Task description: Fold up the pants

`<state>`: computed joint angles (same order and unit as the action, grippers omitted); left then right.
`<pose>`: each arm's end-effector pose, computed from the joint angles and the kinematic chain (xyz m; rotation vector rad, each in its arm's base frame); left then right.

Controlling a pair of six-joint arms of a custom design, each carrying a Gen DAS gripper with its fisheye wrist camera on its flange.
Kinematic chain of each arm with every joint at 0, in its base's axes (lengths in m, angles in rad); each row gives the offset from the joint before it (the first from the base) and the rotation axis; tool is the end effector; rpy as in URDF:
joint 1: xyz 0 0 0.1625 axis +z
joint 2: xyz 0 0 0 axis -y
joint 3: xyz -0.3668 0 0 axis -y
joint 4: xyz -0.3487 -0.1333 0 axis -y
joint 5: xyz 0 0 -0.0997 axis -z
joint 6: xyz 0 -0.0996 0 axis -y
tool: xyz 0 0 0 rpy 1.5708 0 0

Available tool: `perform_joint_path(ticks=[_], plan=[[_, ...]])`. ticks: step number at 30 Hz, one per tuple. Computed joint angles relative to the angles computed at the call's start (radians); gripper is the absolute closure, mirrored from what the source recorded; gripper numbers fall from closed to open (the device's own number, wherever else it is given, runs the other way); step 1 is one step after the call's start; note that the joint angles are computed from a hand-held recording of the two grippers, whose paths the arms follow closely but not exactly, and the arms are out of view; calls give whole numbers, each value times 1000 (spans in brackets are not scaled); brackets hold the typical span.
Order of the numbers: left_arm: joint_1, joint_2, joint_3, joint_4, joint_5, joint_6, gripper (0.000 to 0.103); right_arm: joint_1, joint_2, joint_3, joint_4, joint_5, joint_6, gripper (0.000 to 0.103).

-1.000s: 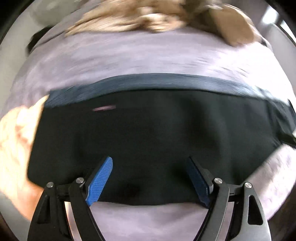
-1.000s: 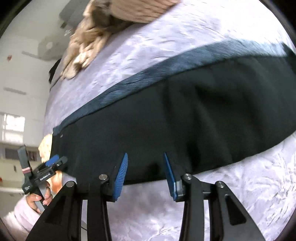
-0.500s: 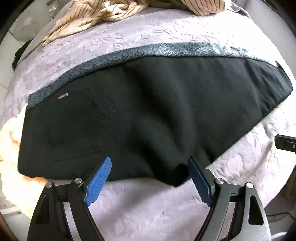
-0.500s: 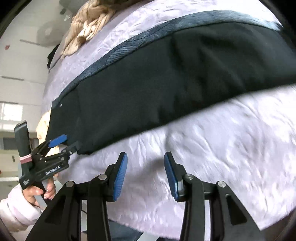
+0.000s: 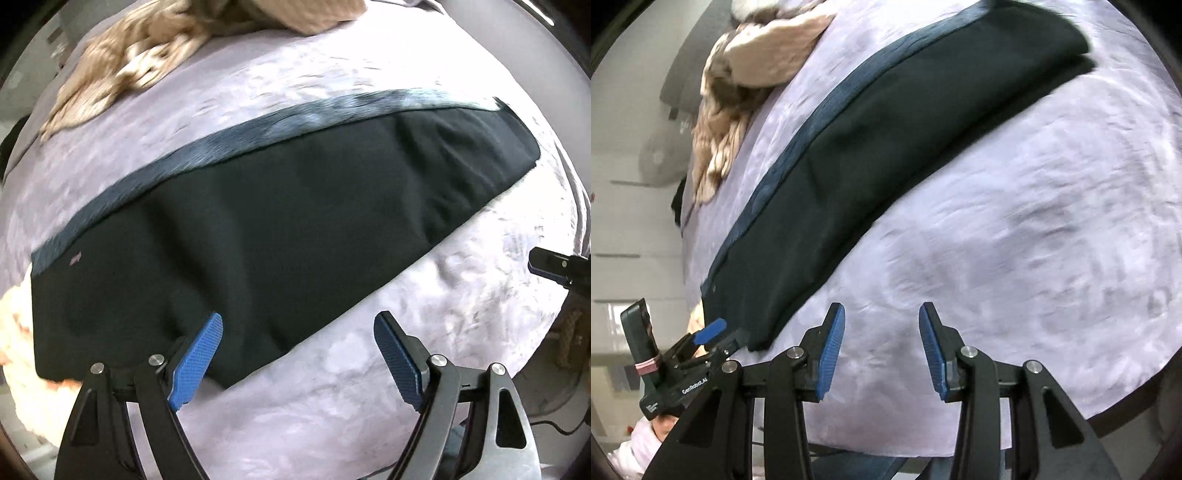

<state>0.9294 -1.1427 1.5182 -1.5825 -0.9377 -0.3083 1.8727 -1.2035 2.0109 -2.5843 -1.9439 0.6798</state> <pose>-0.1698 -0.5487 0.2578 0.5450 2.3623 0.0334 0.2381 -0.4384 0.1825 -0.5929 -2.8028 0.5161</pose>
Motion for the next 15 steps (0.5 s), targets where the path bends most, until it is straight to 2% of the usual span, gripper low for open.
perform_joint_path(ticks=[8,11,15], plan=[[-33,184,-137,-51,-44,-56,18,-124,-154,65,-105,12,-52,57],[-36,285,-225,-74,-50,-56,18,-197,-204,74,-167,49,-79,57],[-46,411,-310,-129,-27,-56,18,-300,-215,59,-238,120,-99,57]])
